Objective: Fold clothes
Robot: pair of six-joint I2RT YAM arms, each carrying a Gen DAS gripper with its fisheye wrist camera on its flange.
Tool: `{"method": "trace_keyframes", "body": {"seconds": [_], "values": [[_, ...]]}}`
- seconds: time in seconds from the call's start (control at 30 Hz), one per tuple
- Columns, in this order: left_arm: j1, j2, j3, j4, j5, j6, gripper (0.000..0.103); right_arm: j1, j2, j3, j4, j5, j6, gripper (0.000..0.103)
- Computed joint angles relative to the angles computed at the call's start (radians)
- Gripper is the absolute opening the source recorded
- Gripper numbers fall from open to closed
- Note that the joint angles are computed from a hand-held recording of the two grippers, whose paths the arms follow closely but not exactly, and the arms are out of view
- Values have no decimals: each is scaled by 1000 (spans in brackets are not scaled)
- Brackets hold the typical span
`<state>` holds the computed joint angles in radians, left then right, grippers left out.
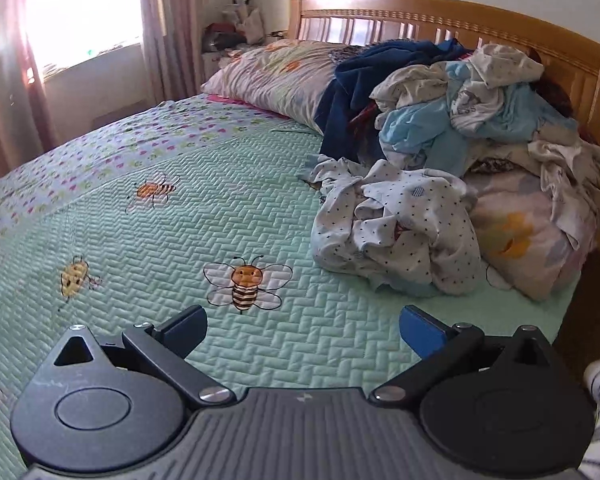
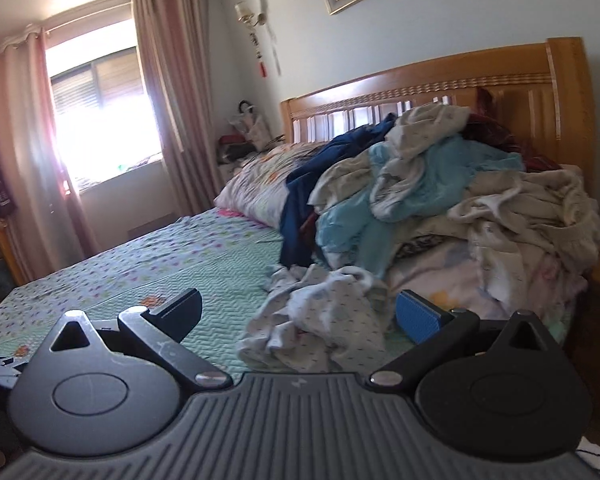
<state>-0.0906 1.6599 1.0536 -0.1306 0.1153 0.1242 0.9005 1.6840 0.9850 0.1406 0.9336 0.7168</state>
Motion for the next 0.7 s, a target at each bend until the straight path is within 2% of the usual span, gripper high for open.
{"method": "trace_keyframes", "body": {"seconds": [0.07,0.23,0.5,0.7], "values": [[-9,2,-12,0,-10,-32,102,12,1,-19,-1,22,12,102],[3,-2,-56,29,4,-75,102,23,36,-28,-17,-5,89,102],[37,5,-69,61,-35,-65,102,53,161,53,-3,-2,118,102],[45,-64,-152,135,-72,-52,102,82,228,77,39,10,148,102]]}}
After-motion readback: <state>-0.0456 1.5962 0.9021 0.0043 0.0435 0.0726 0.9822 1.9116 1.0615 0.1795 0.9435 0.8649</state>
